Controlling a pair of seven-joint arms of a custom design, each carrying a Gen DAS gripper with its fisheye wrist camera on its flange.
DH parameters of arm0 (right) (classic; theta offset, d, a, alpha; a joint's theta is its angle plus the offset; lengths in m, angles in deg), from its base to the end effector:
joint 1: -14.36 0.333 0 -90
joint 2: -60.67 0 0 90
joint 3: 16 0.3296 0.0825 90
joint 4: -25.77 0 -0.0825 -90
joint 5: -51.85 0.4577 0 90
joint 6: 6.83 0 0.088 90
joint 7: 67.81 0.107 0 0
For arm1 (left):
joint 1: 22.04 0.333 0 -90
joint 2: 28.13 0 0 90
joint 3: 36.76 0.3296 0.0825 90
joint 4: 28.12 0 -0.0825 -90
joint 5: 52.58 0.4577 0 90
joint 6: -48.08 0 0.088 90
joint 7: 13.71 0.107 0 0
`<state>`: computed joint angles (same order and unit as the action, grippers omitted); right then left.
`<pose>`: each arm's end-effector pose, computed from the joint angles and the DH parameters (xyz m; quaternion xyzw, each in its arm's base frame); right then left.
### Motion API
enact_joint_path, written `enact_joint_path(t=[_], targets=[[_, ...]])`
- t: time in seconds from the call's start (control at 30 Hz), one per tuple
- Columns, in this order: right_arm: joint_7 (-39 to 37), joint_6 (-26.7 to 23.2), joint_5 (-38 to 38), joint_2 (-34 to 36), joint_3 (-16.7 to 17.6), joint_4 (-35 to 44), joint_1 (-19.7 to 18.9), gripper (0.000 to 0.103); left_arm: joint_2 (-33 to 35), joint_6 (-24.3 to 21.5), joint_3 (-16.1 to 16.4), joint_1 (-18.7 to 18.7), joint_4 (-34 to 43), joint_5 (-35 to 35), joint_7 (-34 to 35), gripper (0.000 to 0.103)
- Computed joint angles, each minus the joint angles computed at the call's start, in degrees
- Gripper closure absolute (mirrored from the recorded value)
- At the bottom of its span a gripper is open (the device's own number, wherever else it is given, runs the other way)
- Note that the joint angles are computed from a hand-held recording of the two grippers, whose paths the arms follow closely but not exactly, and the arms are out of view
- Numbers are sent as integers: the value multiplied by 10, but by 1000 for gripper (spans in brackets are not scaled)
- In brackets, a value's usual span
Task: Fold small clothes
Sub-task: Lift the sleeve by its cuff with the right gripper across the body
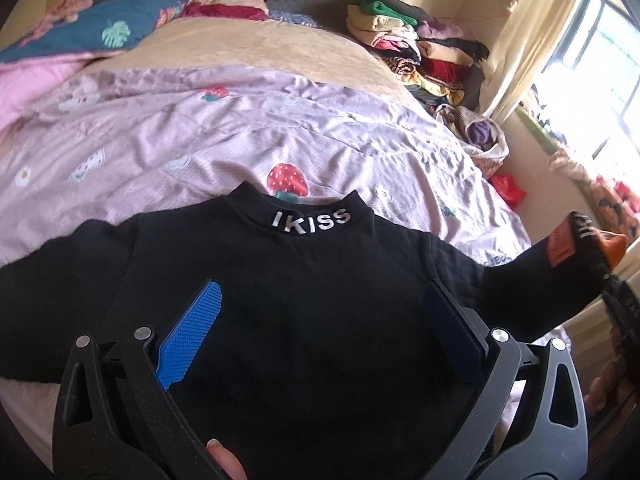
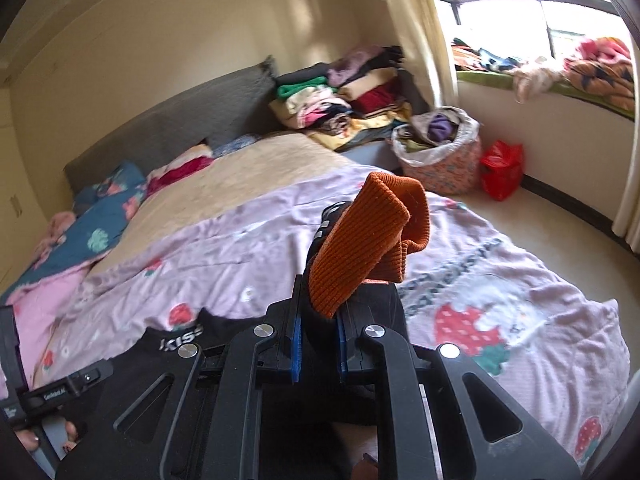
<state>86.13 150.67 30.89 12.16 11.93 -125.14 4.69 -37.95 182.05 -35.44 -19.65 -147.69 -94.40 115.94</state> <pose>0.4032 0.1697 0.5573 -0.4459 0.7462 -0.3453 0.3537 0.6086 0.0294 0.5372 -0.5828 0.7274 -0.3574 0.0588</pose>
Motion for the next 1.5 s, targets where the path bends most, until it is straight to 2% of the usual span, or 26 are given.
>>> enact_joint_path(t=[0.17,0.33,0.5,0.57,0.73,0.87,0.97,1.0,1.07,1.17,1.23,1.3,1.37,1.5], targets=[[-5,13,-15,57,26,42,2,91,19,-40,14,16,21,-31,5,8],[0,31,-30,109,36,69,13,91,46,-88,15,44,47,-60,7,8],[11,37,-62,167,49,99,22,91,83,-187,16,77,80,-121,18,8],[23,40,-76,195,53,112,28,91,87,-194,10,88,82,-128,23,8],[59,47,-112,247,45,133,52,90,103,-220,2,106,91,-137,13,8],[80,58,-133,292,27,150,83,86,121,-232,-5,116,100,-137,-4,8],[65,89,-126,316,-9,149,126,78,129,-249,-10,122,104,-135,-11,8],[57,97,-119,318,-24,145,143,70,131,-251,-11,124,105,-135,-9,8],[29,110,-95,317,-49,133,176,61,131,-253,-14,126,103,-132,-7,8],[-13,126,-47,302,-73,110,211,57,133,-260,-17,127,102,-126,-8,9],[-22,127,-20,280,-72,89,215,56,132,-262,-20,125,96,-117,-6,10],[-20,125,5,246,-65,60,209,55,132,-263,-22,122,92,-108,-8,16],[-16,113,25,211,-56,33,201,55,130,-259,-25,117,85,-101,-9,35],[-12,92,66,153,-42,-6,189,55,114,-211,-35,98,59,-70,-10,41]])
